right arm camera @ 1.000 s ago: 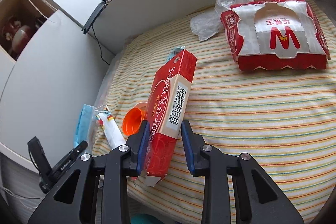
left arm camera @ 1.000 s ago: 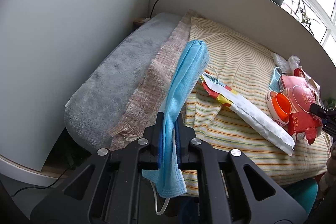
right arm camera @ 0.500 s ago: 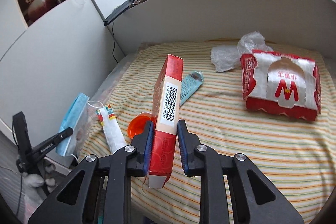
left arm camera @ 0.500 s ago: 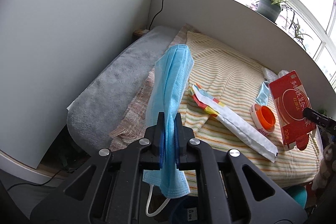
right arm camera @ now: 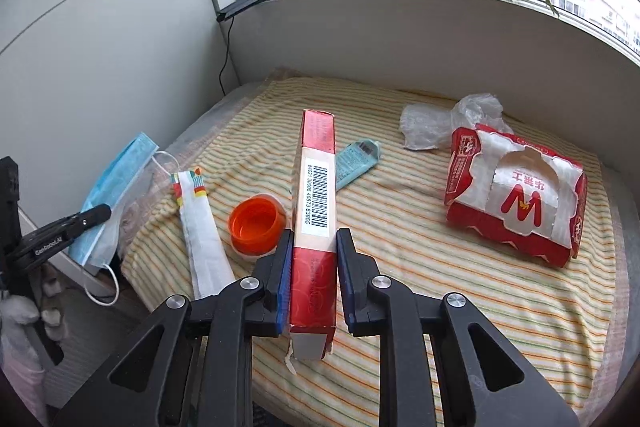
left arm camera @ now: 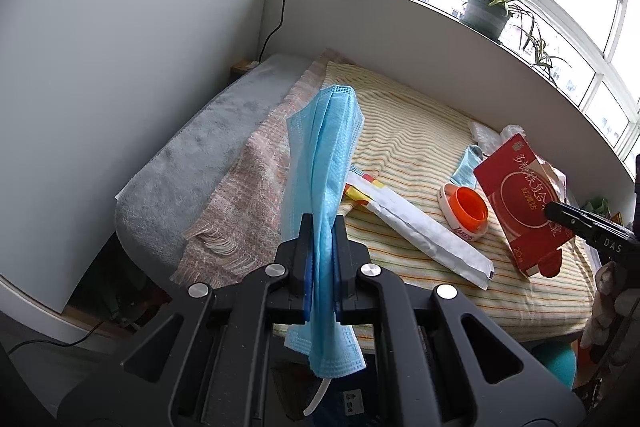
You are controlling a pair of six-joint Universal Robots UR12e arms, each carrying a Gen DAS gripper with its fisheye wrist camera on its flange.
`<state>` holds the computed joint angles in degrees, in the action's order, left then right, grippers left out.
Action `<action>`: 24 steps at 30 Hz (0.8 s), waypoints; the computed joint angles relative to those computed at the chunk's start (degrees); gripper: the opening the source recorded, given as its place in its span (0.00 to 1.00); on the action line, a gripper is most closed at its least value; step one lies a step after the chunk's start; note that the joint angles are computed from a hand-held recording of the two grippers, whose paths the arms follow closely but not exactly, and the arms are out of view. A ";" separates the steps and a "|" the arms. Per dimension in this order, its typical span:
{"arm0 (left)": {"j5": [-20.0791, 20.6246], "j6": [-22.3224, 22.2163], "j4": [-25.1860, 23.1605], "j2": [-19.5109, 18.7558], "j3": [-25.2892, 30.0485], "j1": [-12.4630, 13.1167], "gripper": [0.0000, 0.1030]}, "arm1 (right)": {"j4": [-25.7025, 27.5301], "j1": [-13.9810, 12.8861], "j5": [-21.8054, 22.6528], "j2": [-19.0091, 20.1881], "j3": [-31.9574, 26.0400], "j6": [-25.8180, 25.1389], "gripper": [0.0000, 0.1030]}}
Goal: Collect trash
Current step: 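Lift the mask and red box and carry them over the blue wastebasket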
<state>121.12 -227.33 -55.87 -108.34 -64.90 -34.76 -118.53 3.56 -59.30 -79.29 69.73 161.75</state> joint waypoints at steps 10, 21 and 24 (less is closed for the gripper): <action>-0.03 -1.85 0.63 1.36 -2.07 -1.07 0.05 | 1.71 -0.29 2.32 0.00 0.66 2.33 0.19; 1.77 -3.69 -0.30 2.93 -3.86 -3.08 0.05 | -0.97 -2.31 6.09 -3.07 3.58 1.47 0.18; 1.70 -4.22 -0.23 3.40 -4.54 -3.93 0.05 | 0.00 -3.29 8.26 -4.72 4.66 -1.59 0.18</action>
<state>122.82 -231.55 -56.10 -104.95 -69.44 -38.69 -118.53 0.28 -51.03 -84.01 74.40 160.15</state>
